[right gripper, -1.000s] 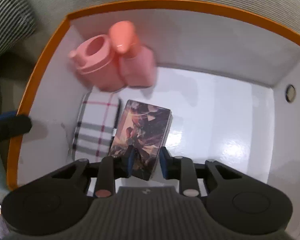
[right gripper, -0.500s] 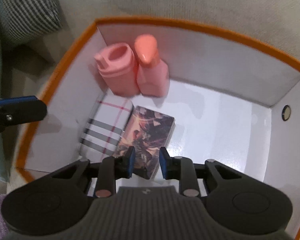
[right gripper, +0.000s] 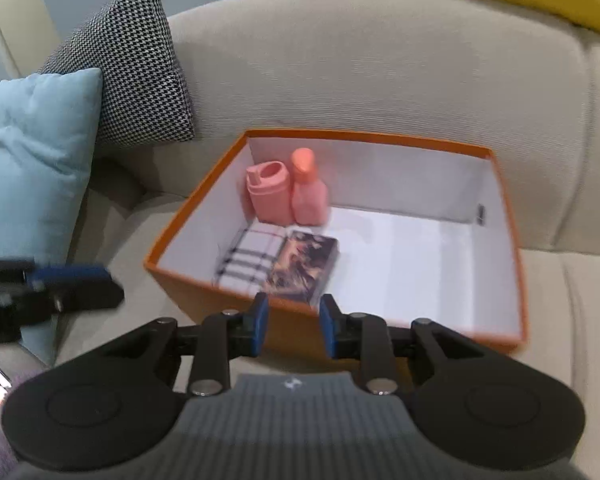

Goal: Organize rigid objects
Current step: 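Move both grippers back to the loose items beside the box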

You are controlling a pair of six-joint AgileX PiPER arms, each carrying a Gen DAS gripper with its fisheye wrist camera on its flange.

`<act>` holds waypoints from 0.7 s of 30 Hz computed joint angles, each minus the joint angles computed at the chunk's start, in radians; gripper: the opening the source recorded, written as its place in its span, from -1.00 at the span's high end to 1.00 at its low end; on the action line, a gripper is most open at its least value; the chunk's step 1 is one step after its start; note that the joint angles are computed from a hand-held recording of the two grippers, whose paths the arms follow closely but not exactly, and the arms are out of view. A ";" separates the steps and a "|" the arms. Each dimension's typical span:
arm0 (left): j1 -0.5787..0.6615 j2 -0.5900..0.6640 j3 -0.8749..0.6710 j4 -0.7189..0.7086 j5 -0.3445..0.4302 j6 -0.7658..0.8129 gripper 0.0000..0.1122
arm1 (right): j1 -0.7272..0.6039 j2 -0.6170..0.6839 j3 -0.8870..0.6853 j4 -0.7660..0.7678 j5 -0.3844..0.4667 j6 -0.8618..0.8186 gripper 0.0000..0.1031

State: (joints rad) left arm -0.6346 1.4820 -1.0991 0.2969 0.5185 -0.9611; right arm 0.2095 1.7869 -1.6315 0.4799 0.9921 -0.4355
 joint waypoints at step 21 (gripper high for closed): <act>-0.048 0.311 -0.160 -0.346 0.079 0.486 -0.59 | -0.088 -0.122 0.380 -0.056 -0.023 -0.025 0.44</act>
